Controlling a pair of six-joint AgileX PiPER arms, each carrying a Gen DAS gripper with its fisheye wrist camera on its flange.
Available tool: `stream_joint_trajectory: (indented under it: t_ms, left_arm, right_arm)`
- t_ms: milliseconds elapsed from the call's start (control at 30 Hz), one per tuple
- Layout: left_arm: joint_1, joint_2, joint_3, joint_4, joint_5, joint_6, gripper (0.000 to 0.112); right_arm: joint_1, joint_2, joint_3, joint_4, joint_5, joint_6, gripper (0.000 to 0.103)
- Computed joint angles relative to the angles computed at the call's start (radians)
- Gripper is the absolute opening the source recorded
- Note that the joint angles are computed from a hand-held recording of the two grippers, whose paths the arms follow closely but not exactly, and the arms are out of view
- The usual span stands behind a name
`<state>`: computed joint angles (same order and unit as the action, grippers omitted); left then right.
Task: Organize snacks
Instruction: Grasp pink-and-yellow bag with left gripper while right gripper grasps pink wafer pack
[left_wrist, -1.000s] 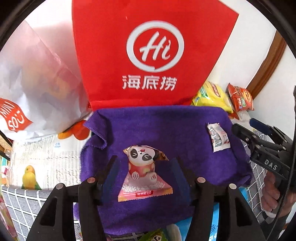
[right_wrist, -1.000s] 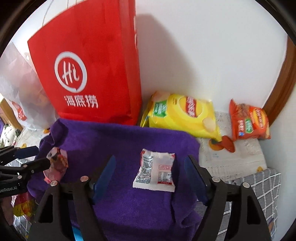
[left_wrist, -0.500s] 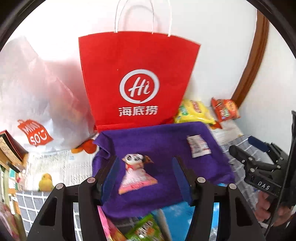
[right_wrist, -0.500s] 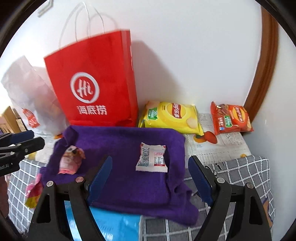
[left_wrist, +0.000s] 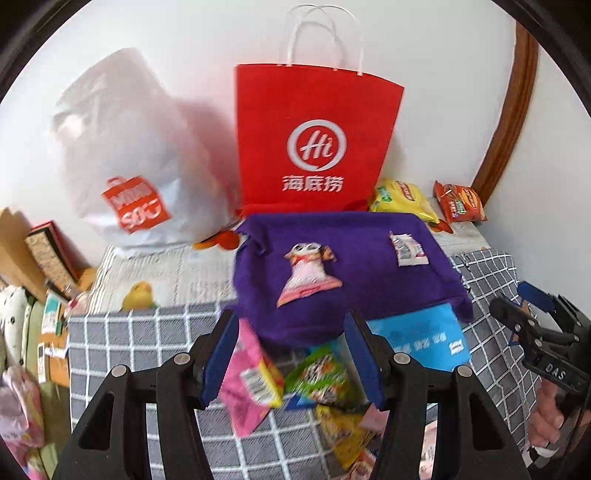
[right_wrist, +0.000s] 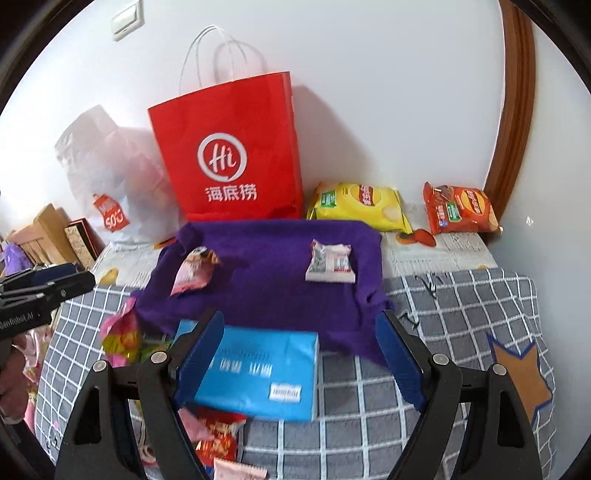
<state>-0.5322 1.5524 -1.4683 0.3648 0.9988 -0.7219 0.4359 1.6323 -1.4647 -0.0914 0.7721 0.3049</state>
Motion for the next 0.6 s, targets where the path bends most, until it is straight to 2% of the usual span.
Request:
stream_joint_trajectory:
  t_ms: [333, 367, 433, 600]
  left_arm:
    - [0.087, -0.176, 0.248, -0.063, -0.065, -0.047, 0.057]
    - [0.089, -0.179, 0.258, -0.051, -0.06, -0.053, 0.059]
    - [0.084, -0.179, 0.276, -0.033, -0.063, -0.059, 0.071]
    - [0.061, -0.156, 0.318, -0.018, -0.093, -0.074, 0.077]
  right_arm:
    - [0.077, -0.129, 0.217, -0.024, -0.042, 0.052, 0.083]
    - [0.077, -0.137, 0.232, -0.017, -0.047, 0.051, 0.083]
    - [0.08, -0.15, 0.259, -0.015, -0.06, 0.059, 0.083]
    - [0.068, -0.145, 0.293, 0.02, -0.071, 0.057, 0.083]
